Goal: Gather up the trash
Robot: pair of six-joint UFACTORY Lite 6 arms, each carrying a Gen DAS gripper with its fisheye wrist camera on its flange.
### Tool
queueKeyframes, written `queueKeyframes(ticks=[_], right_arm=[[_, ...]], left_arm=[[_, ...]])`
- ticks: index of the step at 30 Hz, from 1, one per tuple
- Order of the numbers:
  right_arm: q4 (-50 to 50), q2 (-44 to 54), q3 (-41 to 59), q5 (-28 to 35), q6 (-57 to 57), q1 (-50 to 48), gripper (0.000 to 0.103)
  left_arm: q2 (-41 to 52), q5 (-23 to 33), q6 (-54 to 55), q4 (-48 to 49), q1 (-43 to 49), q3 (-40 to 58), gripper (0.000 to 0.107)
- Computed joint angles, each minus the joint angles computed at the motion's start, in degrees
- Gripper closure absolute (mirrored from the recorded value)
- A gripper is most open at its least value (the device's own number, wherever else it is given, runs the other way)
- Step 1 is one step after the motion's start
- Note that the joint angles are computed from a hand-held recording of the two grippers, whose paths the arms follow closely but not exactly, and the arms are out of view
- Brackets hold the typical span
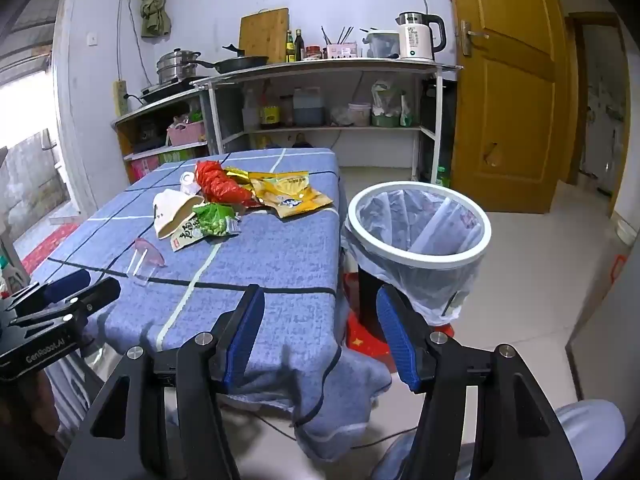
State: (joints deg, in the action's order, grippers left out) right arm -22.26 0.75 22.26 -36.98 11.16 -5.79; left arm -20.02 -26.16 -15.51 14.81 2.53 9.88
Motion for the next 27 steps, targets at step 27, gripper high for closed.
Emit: queueKeyframes(ticks=[27], right_arm=[[-2.56,-3.03,-1.56,-0.08,2.88,-0.35,0.044]], left_arm=[[-2.63,-0.25,2.94,-3.00,-0.85,-1.99,0.042]])
